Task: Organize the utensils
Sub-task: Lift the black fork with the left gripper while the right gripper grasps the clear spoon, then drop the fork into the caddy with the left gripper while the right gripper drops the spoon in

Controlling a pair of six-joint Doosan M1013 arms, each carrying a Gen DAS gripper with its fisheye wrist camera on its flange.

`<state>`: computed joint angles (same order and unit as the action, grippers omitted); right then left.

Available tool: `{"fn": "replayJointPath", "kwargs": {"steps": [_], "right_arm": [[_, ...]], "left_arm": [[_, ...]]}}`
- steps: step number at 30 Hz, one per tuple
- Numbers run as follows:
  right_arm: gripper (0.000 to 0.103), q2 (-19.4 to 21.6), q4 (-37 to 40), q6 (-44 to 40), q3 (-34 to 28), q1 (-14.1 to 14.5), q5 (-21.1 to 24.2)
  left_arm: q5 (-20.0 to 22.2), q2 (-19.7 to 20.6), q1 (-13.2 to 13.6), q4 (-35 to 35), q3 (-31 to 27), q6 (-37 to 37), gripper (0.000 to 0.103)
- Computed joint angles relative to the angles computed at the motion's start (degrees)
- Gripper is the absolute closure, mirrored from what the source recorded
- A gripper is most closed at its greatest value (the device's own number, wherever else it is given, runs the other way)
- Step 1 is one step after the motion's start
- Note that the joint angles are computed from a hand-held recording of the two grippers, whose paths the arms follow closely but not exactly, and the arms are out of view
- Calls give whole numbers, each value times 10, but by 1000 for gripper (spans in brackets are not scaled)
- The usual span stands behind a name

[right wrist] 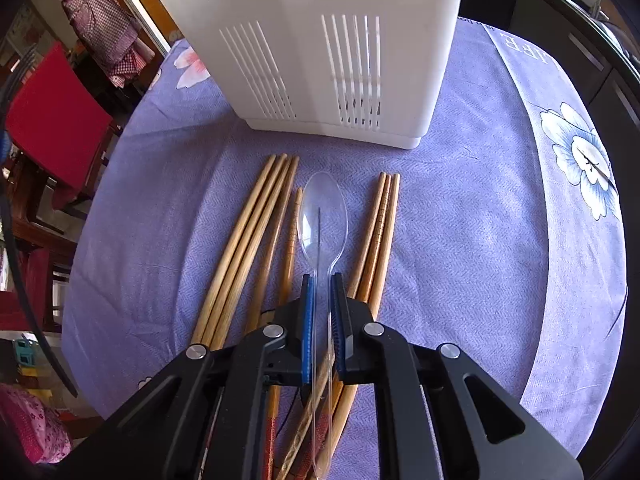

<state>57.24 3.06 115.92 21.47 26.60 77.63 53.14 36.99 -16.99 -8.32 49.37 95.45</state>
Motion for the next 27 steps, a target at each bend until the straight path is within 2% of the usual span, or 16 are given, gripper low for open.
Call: {"fn": "replayJointPath", "kwargs": {"steps": [7, 11, 15, 20, 23, 27], "right_arm": [[94, -113, 33, 1, 200, -8, -210], [94, -154, 37, -3, 268, -7, -292], [94, -176, 39, -10, 300, -6, -331], [94, -197, 42, -10, 334, -7, -372], [94, -205, 33, -4, 347, -9, -385], [94, -209, 22, 2, 352, -8, -401]], "left_arm": [[-19, 11, -1, -7, -41, -3, 77], [-59, 21, -4, -7, -79, -7, 77], [-114, 44, -9, 2, -130, -19, 77], [-202, 81, -18, 58, -179, -72, 77], [-207, 111, -21, 64, -220, -77, 77], [-209, 139, -27, 112, -243, -97, 77]]}}
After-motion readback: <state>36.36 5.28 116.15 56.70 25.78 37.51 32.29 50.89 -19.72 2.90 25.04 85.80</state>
